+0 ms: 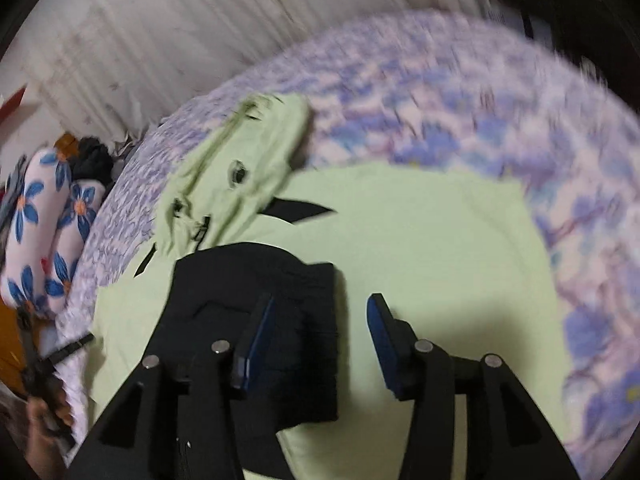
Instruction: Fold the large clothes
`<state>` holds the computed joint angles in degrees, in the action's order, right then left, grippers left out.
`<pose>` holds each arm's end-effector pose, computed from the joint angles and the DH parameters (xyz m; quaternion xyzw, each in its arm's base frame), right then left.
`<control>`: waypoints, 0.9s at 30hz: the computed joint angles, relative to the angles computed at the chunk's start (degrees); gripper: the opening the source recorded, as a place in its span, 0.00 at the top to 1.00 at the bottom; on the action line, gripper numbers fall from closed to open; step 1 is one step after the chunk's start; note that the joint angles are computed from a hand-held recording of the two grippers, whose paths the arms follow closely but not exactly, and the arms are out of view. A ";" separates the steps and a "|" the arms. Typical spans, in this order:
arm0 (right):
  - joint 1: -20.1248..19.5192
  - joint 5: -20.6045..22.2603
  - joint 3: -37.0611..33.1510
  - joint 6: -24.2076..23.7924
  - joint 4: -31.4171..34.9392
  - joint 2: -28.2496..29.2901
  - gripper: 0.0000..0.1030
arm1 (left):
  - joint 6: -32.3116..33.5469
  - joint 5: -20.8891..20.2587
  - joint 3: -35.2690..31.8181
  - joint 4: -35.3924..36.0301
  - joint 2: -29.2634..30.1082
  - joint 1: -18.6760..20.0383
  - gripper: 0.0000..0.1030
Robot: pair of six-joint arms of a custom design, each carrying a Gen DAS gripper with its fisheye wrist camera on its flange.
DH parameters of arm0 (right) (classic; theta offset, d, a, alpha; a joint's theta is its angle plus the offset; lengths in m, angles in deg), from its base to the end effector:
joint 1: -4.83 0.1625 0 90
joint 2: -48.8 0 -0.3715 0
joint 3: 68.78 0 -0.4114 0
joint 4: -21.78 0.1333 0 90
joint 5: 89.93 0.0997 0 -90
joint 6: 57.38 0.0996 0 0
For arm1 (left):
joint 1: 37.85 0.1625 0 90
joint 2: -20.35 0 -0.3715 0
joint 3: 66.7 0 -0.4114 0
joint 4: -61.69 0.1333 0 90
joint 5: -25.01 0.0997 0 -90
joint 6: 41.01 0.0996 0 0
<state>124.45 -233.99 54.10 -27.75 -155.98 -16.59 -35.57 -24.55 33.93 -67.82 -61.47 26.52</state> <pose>0.2886 -0.4011 0.1531 -0.1187 -0.8599 0.4190 0.2664 -0.0648 -0.5926 0.3619 0.1874 0.9060 -0.2256 0.3052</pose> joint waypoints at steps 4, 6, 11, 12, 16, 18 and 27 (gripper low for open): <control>2.66 1.10 -5.99 -1.18 3.94 5.70 0.54 | 1.19 -3.98 4.07 -0.99 -3.34 -3.53 0.41; 3.28 2.87 -8.79 -2.50 3.95 9.34 0.54 | 0.40 -6.40 5.94 0.03 -4.48 -5.11 0.41; 3.79 3.66 -14.65 -2.89 8.11 16.69 0.54 | -2.74 -7.28 11.06 2.64 -4.84 -8.09 0.41; 3.40 3.50 -15.03 -0.83 10.93 16.92 0.54 | -3.32 -5.55 11.99 3.18 -4.30 -8.39 0.41; 2.31 -3.16 -13.52 7.41 23.33 14.75 0.54 | -0.23 -1.90 14.69 0.45 -3.72 -7.38 0.39; 1.65 -5.86 -9.96 9.99 25.08 11.12 0.57 | 1.70 1.48 15.23 -1.55 -4.11 -7.20 0.39; 1.62 -4.38 -2.22 15.17 26.19 1.18 0.85 | 2.97 2.79 11.40 0.54 -5.06 -3.53 0.39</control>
